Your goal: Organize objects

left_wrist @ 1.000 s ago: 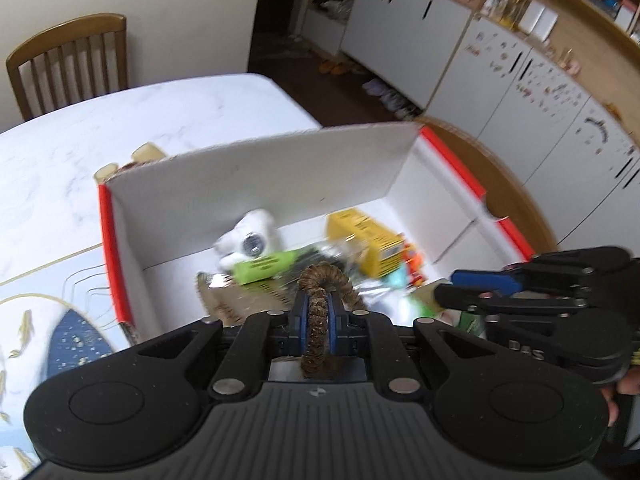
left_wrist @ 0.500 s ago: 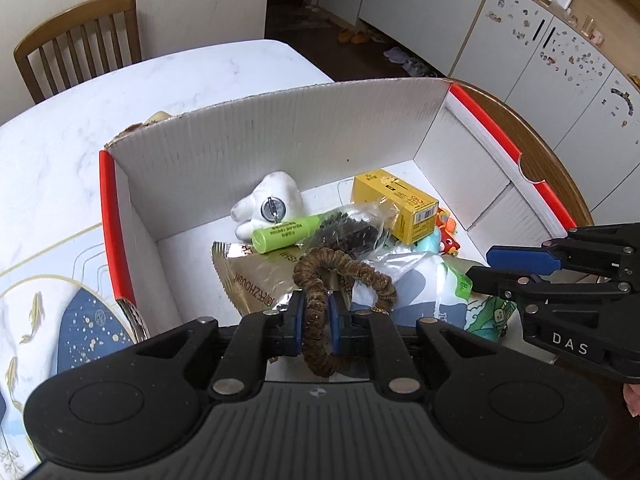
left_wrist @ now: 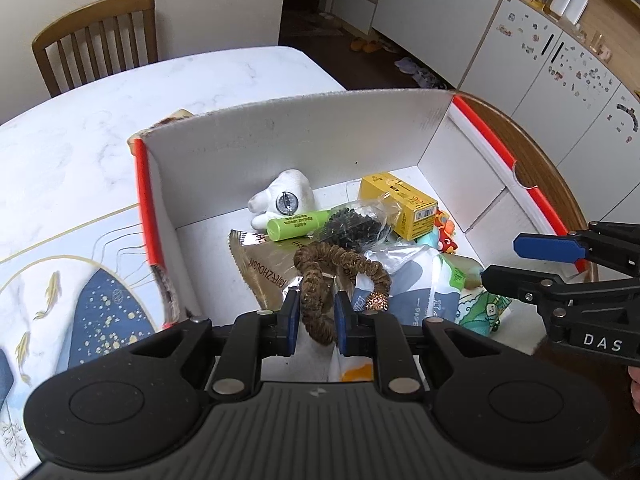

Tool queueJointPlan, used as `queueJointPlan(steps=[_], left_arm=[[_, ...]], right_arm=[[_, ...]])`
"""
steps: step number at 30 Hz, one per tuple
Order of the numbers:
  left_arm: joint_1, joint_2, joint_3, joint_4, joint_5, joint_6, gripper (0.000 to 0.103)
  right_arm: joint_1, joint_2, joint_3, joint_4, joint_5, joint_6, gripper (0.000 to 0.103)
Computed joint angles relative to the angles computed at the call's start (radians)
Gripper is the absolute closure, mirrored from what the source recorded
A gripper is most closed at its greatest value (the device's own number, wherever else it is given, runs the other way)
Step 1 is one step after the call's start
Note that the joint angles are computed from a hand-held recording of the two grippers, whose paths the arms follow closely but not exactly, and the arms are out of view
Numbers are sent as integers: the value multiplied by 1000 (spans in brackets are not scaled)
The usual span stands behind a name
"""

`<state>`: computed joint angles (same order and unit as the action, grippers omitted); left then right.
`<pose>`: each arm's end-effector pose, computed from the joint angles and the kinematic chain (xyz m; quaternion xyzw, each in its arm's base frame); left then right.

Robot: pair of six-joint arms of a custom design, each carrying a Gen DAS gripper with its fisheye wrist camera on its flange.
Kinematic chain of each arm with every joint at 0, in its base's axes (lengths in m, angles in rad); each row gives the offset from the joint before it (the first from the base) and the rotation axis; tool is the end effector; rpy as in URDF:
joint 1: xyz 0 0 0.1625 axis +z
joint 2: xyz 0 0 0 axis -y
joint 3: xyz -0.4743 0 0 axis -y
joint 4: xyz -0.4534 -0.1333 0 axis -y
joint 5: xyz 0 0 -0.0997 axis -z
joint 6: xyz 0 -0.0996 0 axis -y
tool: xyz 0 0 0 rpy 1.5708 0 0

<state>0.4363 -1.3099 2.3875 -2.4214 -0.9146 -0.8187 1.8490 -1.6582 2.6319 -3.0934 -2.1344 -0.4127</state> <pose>-0.2954 -0.3518 0.1221 0.1839 0.9231 -0.2053 0.2681 0.1711 -0.3073 0.2402 0.2422 -0.8955 0.2418 0.2846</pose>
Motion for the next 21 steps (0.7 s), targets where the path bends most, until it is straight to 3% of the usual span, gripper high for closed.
queueJointPlan(steps=[3, 5, 8, 9, 12, 21], left_arm=[[-23, -30, 9, 23, 11, -23, 85], [-37, -52, 16, 33, 13, -43, 85], [-60, -88, 30, 40, 19, -69, 75], [-71, -100, 34, 47, 27, -79, 68], [-105, -138, 51, 53, 54, -105, 32], [-170, -238, 84, 88, 87, -127, 31]], right_arm=[[11, -26, 4, 11, 10, 5, 45], [19, -44, 5, 22, 21, 6, 44], [36, -67, 4, 42, 32, 18, 42], [42, -75, 4, 50, 36, 24, 41], [61, -95, 4, 71, 51, 40, 41], [139, -122, 13, 70, 50, 101, 29]])
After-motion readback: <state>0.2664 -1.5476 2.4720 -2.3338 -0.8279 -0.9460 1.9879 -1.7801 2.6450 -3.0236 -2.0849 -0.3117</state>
